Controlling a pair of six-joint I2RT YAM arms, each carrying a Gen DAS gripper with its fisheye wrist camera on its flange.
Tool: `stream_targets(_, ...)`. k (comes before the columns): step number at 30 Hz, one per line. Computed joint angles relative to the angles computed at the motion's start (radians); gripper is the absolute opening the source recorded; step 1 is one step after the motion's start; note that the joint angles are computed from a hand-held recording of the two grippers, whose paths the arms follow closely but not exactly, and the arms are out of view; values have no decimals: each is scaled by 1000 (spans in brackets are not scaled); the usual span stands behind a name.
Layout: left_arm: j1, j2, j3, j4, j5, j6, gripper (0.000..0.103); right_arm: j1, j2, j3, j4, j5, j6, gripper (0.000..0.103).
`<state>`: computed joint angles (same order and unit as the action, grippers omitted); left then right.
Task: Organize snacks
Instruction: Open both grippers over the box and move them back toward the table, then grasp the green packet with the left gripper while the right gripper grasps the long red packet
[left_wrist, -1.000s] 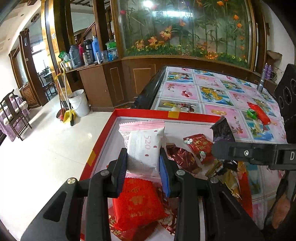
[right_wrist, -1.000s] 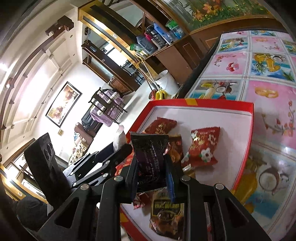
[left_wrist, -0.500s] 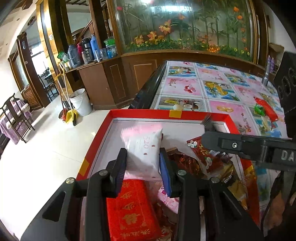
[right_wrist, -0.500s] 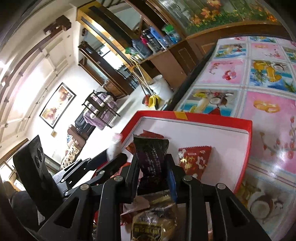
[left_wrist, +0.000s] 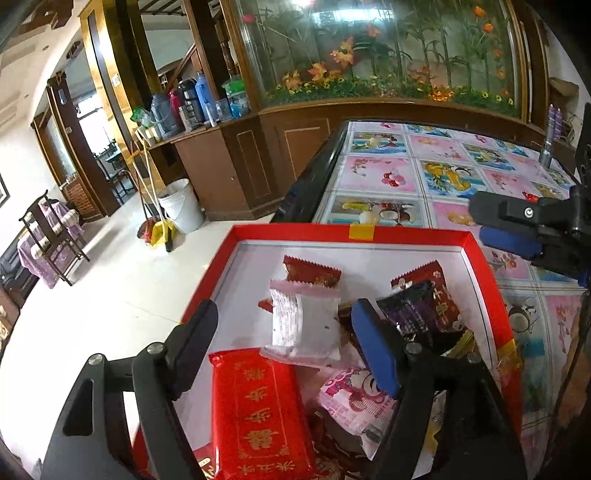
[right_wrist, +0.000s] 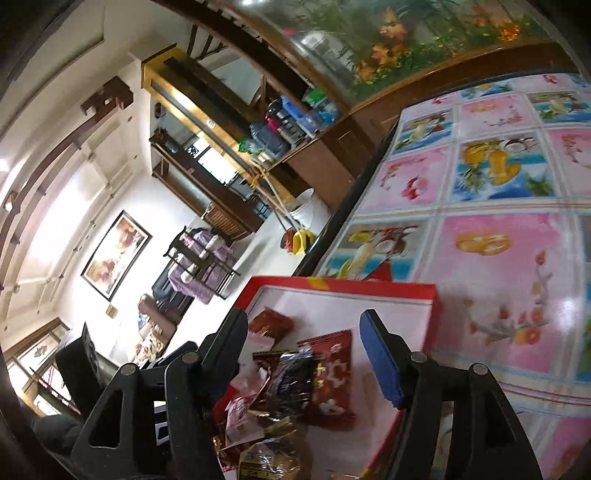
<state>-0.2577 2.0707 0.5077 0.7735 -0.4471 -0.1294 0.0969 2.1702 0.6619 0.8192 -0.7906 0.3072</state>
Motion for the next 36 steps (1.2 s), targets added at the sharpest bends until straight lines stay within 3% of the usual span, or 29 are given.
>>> stream_targets(4,-35,-77,-7,-39,-49,-1,81,-76,-27,10,-49,-21,-34,65)
stream_targets(9,-130,-133,64,-143,-87,-2,83,-287,-66,82,-217,-48,-176,65)
stream_targets(17,-294,10,427,-438,-13,-90,84,-581,91,399,-475,50,-309,68)
stream_targets(21,-354,145,647,-601,-22,-128,84,-568,169,537,-630,149,-350,68)
stream_targets(24,-369,220,753,-668,-10,-152,84,-512,181,565,-680,257,-384,68)
stream_targets(31,-387,330,922,-770,-29,-144,84,-411,193,519,-603,506,-498,67)
stream_targets(33,-395,353,958,-777,-34,-108,84,-377,196,497,-557,628,-560,67)
stream_targets(35,-399,373,996,-793,-23,-68,84,-391,197,514,-591,615,-554,67)
stream_targets(36,-399,384,1016,-801,-15,-55,84,-400,194,532,-629,617,-557,58)
